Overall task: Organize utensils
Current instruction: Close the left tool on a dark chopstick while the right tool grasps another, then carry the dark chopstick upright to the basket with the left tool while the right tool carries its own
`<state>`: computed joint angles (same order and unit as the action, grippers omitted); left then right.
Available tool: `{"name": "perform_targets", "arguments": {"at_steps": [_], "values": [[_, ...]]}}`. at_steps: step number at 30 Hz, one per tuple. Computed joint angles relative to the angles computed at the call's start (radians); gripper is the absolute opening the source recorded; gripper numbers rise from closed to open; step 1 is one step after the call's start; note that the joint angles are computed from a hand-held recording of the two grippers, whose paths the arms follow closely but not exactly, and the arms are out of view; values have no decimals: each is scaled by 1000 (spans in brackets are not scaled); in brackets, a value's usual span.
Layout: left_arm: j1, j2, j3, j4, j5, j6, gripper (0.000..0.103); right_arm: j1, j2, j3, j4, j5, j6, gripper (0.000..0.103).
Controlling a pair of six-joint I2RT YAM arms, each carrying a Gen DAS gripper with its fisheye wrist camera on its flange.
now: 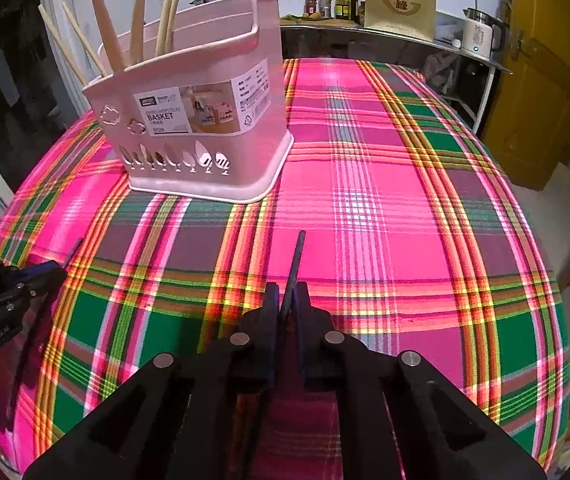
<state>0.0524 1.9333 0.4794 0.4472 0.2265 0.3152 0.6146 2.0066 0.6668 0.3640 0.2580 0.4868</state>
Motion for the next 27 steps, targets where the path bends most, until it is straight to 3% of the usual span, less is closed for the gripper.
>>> {"name": "perform_targets", "arguments": {"at_steps": [6,19,27], "values": [[22,-53,9,-56,37,-5,5,8,-54,-34,37,-19,-4,6],[118,-497,-55,-275,192,-1,5,86,-380,-133,-6,62,-17,5],[152,-684,-52,-400,255,-3,5,135,-537,-170,-36,126,-31,5]]}}
